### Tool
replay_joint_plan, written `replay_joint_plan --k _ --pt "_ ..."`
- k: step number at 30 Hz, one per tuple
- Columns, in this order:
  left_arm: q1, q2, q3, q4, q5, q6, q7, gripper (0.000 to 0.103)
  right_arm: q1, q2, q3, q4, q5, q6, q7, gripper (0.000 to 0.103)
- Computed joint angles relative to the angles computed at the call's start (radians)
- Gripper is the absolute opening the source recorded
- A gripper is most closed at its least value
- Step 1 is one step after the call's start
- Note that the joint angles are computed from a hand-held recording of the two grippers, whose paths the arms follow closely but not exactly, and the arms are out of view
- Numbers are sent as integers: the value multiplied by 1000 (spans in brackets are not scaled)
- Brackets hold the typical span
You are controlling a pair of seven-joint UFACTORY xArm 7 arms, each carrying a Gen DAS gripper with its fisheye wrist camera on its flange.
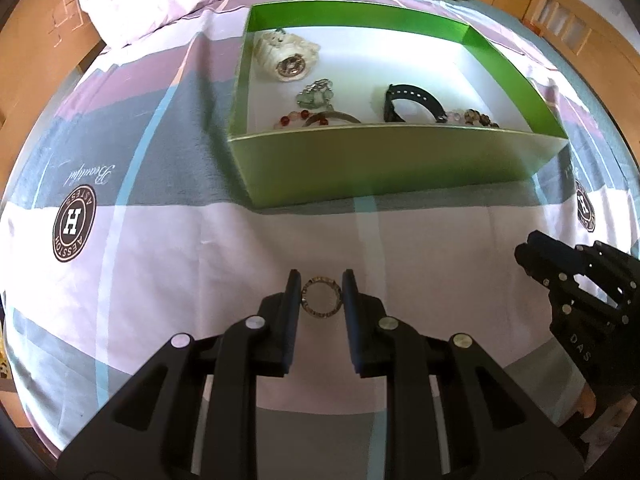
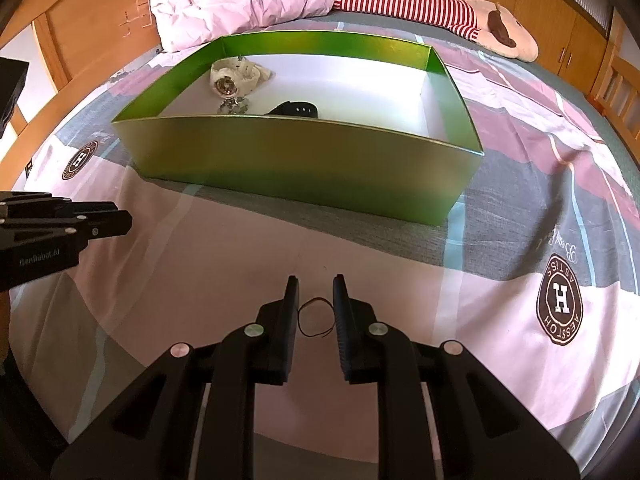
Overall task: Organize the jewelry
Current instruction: 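Carry both rings into the green box and open both grippers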
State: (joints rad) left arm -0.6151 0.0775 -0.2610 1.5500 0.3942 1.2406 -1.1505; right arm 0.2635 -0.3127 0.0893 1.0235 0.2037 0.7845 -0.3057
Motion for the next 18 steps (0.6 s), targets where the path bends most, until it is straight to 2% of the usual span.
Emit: replay_joint_plan --k 8,13,15,18 --pt "-23 20 -1 27 57 37 -5 21 3 -1 -2 0 5 -4 2 18" --pt "-45 27 2 73 173 60 -39 21 18 14 -27 55 92 -20 -27 18" --pt "-47 32 7 95 201 45 -42 21 27 40 -44 108 156 -33 -50 18" --pt "-46 46 17 134 248 3 -28 21 21 85 -42 184 194 -73 -60 18"
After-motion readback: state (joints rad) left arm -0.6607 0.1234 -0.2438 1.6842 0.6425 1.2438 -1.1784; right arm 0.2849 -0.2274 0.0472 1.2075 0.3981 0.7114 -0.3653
